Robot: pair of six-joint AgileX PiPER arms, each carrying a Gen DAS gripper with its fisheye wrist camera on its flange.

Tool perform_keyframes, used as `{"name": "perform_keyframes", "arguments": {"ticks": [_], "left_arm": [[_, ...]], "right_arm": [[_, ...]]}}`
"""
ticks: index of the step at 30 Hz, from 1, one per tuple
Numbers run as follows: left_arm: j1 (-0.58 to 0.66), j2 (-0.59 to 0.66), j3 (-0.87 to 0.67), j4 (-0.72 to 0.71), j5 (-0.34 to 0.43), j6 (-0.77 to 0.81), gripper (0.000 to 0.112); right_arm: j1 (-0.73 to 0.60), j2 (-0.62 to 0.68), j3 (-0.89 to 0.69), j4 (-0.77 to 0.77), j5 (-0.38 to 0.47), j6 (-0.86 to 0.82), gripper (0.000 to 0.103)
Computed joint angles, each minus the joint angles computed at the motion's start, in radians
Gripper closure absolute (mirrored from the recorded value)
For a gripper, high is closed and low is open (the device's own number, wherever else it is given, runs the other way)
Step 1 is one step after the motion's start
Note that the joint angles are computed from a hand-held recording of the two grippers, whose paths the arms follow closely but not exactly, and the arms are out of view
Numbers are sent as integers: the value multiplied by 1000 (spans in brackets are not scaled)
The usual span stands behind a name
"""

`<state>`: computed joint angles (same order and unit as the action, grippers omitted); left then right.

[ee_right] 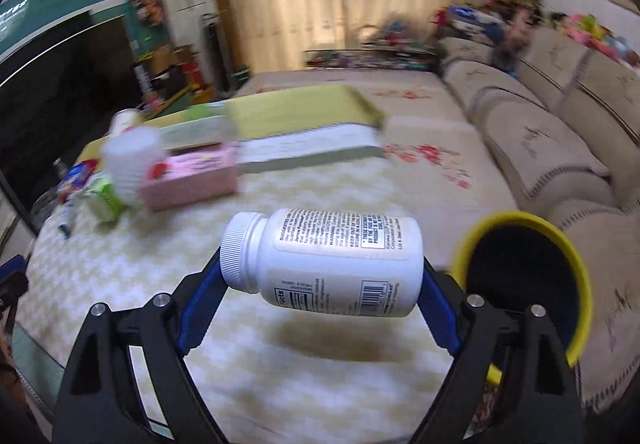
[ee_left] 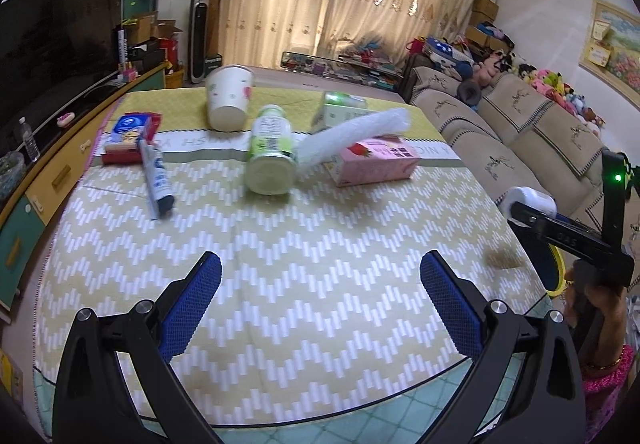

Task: Collect trash
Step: 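Grasp the white pill bottle with the right tool and lift, then drop the white pill bottle into the bin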

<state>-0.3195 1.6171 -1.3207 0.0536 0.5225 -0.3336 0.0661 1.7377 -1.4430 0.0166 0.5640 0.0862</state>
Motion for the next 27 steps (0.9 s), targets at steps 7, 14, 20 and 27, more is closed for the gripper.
{"name": "perform_keyframes", "arguments": {"ticks": [7,14,20,27], "left_arm": [[-82,60,-77,38,20,-35,14],[-138,126,-163,71,63,-60,14],[-158,155,-205,100,93,-78,14],[-141,202,-280,84,107,-33,14]], "right_arm": [[-199,-14,90,-32,-33,24,21],[-314,34,94,-22,-49,3,21],[-356,65,77,4,-62,-13,16],[-366,32,125,55,-82,-69,16]]}}
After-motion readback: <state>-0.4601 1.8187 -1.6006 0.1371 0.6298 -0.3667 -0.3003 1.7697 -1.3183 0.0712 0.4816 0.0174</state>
